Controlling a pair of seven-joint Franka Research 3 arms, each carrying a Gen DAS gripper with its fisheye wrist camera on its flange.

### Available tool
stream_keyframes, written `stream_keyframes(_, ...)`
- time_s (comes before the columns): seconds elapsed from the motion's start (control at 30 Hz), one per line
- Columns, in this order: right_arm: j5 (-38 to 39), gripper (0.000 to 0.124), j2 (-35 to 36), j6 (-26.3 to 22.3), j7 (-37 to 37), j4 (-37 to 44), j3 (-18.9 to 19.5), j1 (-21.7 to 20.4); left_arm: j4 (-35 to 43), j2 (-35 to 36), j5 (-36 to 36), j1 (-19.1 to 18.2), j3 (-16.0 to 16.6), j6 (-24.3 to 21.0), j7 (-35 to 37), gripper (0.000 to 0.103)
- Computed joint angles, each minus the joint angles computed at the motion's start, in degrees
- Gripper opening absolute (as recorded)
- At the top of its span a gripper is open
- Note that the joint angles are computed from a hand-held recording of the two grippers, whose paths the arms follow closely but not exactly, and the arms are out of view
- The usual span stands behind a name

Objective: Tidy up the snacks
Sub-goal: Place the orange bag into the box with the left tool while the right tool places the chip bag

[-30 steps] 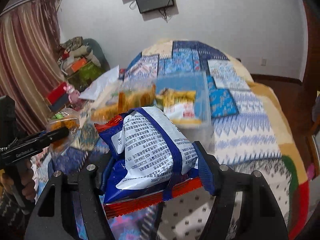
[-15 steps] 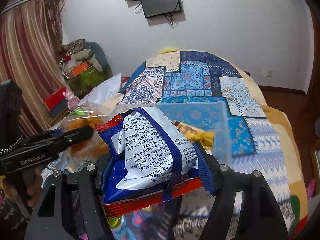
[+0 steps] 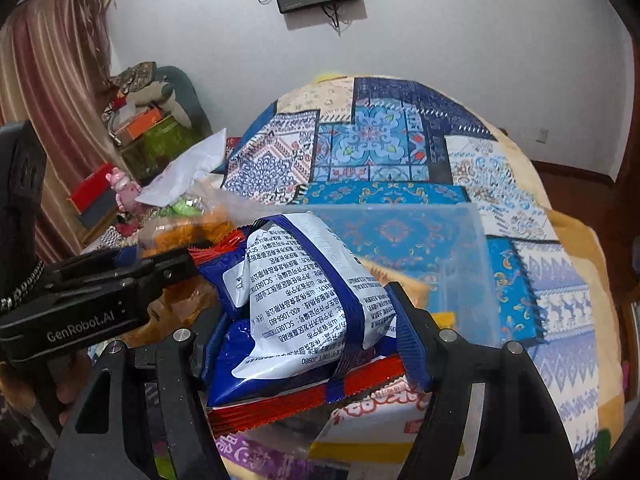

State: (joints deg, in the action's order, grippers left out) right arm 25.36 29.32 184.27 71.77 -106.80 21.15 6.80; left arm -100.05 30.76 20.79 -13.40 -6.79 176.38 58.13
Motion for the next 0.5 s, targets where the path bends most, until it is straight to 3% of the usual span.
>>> stream_keyframes(0.03,0.1,0.067,0.2,-0.3,-0.2,-0.1,0.9,-0.8,0.2,0.1,0.8,-1.3,1.4,-0.1,-0.5,0.051)
stream_keyframes(0.13,-0.4,0.068,-0.5,-0.6,0.5,-0.9,-2.2,1.9,-0.3,-0.4,3.4,-4.1,4.6,0.0,-1.9,0.053)
stream_keyframes(0.27,-1.2,0.070,-2.5,-1.9,2.8,-2.4,-7.6,6.8,-1.2,-1.3,3.5,-2.9,3.0,-1.5,-2.0,0.057)
stream_keyframes(0.4,-0.2,0.071,-3.8,-1.8,2.1,-4.1,-5.3,4.2,-4.8,-3.9,1.3,0.6,-1.0,-0.1,-0.6,0.064)
stream_keyframes(0.5,1.4,0.071,-5.9,-0.6,-0.1,-6.9,-0.4,-0.3,-8.2,-6.7,0.6,1.2,-1.5,1.7,-0.5,0.066)
